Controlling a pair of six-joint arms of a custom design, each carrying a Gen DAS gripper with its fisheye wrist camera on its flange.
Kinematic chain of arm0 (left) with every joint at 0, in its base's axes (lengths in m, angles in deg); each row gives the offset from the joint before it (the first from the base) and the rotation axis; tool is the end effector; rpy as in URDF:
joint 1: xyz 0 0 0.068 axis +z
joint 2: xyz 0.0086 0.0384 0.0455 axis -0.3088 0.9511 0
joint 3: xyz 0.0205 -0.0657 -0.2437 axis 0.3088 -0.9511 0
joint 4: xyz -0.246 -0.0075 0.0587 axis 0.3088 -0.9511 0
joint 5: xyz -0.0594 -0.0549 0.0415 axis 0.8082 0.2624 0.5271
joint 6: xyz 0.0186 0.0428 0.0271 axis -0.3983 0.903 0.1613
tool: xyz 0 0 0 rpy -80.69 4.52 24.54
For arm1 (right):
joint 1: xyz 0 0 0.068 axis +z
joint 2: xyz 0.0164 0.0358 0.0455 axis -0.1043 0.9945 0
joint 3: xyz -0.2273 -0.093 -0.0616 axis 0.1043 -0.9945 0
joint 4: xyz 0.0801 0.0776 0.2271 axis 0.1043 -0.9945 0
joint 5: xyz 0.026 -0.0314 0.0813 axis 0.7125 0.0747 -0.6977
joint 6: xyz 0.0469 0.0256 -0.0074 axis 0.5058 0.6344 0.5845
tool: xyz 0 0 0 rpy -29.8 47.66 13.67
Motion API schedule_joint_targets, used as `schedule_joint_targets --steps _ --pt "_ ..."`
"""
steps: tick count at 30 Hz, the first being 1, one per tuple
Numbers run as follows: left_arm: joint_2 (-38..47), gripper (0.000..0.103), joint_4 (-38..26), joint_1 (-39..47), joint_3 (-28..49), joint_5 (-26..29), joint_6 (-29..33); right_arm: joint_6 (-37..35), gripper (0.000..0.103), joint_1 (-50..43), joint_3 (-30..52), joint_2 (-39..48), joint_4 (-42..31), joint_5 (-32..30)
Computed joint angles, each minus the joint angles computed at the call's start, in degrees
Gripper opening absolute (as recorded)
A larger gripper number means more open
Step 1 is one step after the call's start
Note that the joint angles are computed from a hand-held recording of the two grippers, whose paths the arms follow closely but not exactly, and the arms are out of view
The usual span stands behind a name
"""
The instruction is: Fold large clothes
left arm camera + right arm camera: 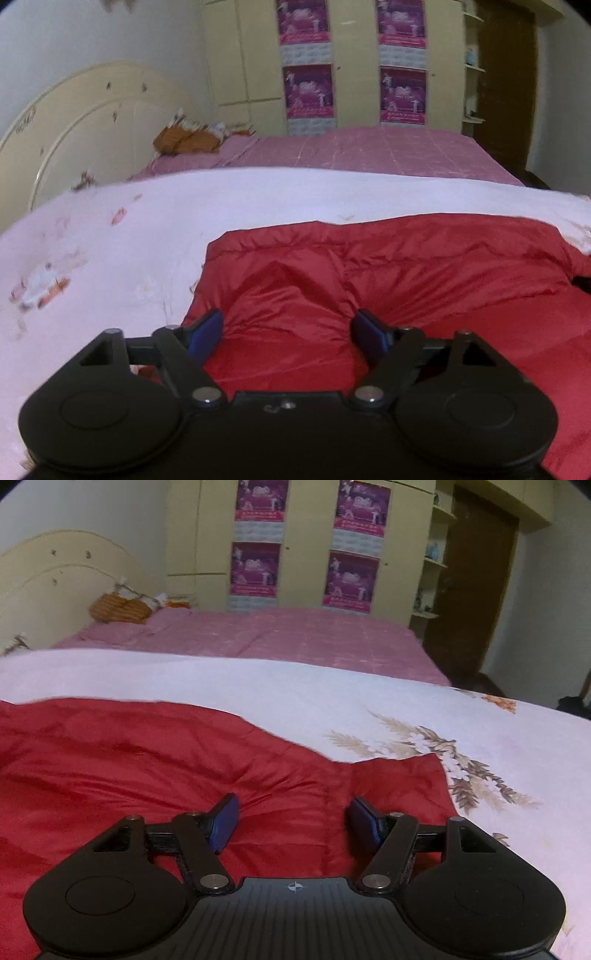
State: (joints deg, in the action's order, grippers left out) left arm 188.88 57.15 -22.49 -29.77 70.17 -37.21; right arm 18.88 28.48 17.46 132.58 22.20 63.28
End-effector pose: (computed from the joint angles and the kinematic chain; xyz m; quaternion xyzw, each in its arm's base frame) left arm 0.2898 -0.0173 0.0910 -0.0002 0.9031 0.0522 0.4264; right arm 0.3181 0.1980 0.0756 0.0151 0.9075 -0.0187 0.4193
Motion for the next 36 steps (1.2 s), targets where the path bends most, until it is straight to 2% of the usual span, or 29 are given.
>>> schedule_joint_targets --steps 5,10,18,21,24,28,36 --pt "-1.88 0.083 -4.35 1.8 1.23 1.68 -0.11 0.23 0.066 -0.96 -0.22 -1.53 -2.04 -1.61" --pt "-9.53 0.083 -11.62 3.49 0.12 5.62 0.56 2.1 0.066 0.68 -8.82 -12.9 0.18 -4.05" --pt "-25.97 0.088 -21.44 1.04 -6.04 8.56 -0.12 2.79 0.066 10.82 -14.43 -22.33 -3.49 2.79" --pt "-30.39 0.088 -22.3 -1.02 -9.49 6.85 0.05 3.92 0.066 14.07 -15.46 -22.82 -4.64 4.93" --pt "-29.05 0.088 -20.43 -2.35 -11.55 3.92 -0.13 4.15 0.066 15.88 -16.61 -21.84 -5.17 7.64" --pt "-21.51 0.092 -15.9 -1.77 -11.17 2.52 -1.76 5.29 0.066 16.07 -16.93 -17.83 -7.18 11.66" --pt "-16.68 0.099 -13.71 -1.26 -9.86 1.86 -2.03 7.89 0.066 11.02 -18.79 -15.99 -4.61 7.7"
